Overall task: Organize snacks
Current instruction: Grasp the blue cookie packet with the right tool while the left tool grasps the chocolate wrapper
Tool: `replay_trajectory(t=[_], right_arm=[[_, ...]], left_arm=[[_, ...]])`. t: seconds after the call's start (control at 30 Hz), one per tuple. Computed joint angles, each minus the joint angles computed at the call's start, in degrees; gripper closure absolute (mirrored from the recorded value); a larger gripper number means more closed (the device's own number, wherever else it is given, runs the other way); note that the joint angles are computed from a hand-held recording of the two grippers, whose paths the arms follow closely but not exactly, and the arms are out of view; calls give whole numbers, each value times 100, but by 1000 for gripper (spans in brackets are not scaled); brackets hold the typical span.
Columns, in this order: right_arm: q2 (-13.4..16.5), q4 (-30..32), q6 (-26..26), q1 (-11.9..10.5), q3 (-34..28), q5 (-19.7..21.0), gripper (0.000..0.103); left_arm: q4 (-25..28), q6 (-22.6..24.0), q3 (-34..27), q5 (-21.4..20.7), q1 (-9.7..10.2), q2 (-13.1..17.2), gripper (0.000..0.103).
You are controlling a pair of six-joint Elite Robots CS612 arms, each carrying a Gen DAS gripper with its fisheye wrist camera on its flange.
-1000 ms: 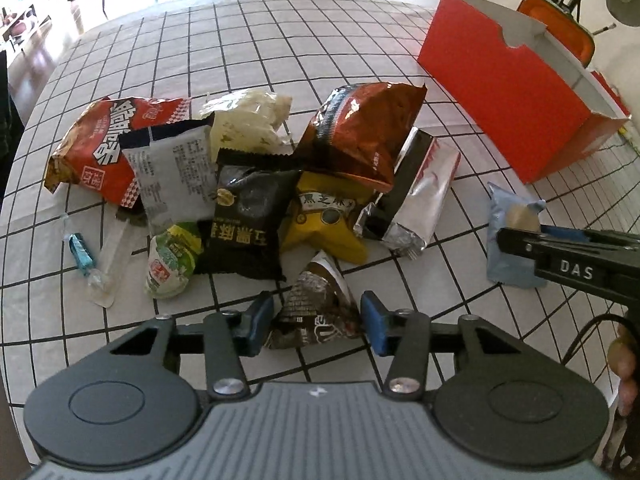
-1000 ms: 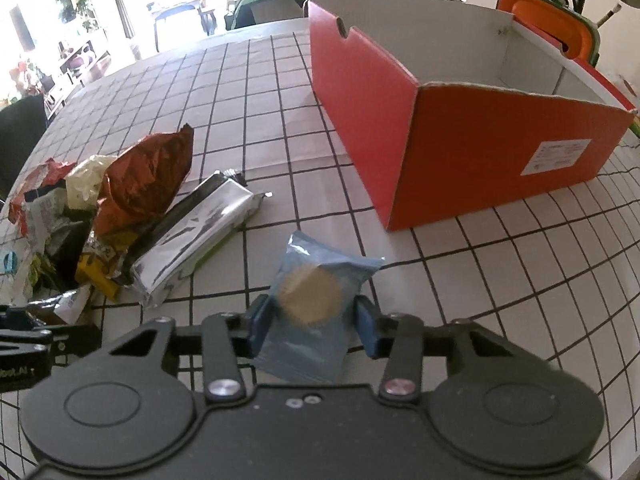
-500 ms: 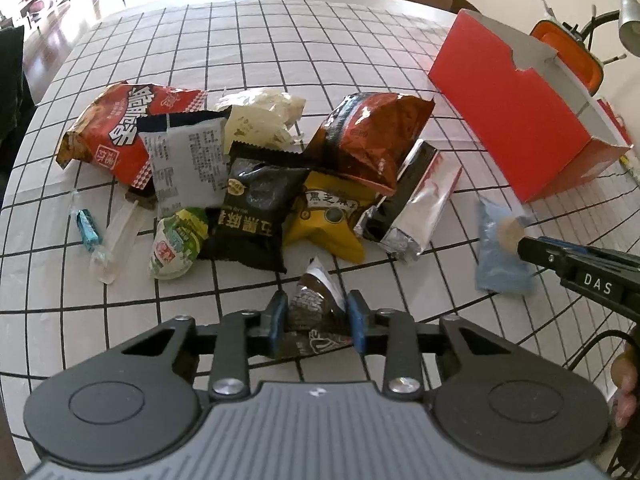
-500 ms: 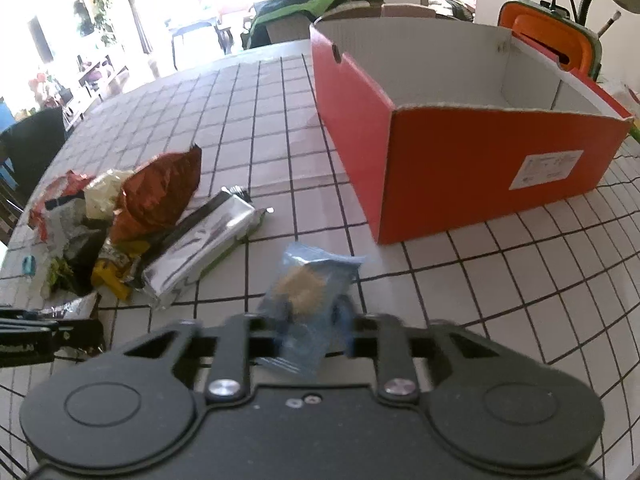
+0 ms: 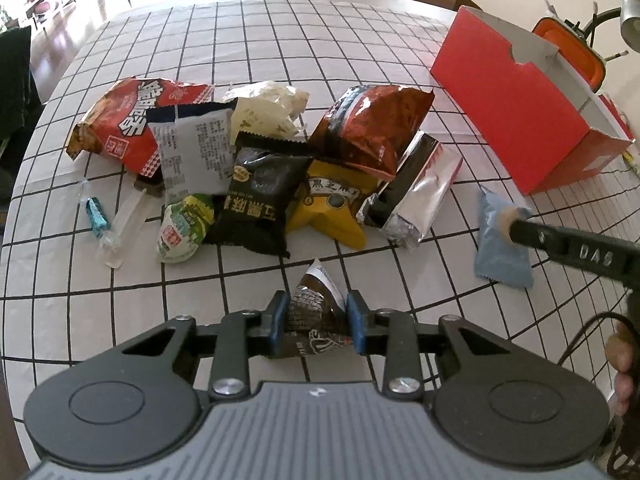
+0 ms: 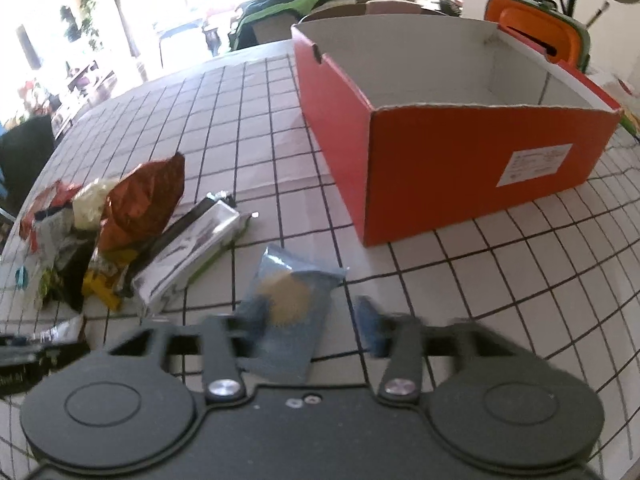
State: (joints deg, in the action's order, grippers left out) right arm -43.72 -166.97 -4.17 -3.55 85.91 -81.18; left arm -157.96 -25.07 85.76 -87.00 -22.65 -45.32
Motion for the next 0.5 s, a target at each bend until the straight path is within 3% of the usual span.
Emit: replay_trajectory(t=[0.03, 0.13, 0.5], right_arm=[[15, -74, 122, 17, -7, -70, 12], [80, -82, 160, 69, -101, -113, 16], [355, 189, 422, 367, -482, -1149, 34]], left_arm=[[-15, 9, 5, -15, 5, -1, 72], [-44, 50, 21, -33, 10, -4, 72], [-66, 242, 25, -88, 20, -1, 72]])
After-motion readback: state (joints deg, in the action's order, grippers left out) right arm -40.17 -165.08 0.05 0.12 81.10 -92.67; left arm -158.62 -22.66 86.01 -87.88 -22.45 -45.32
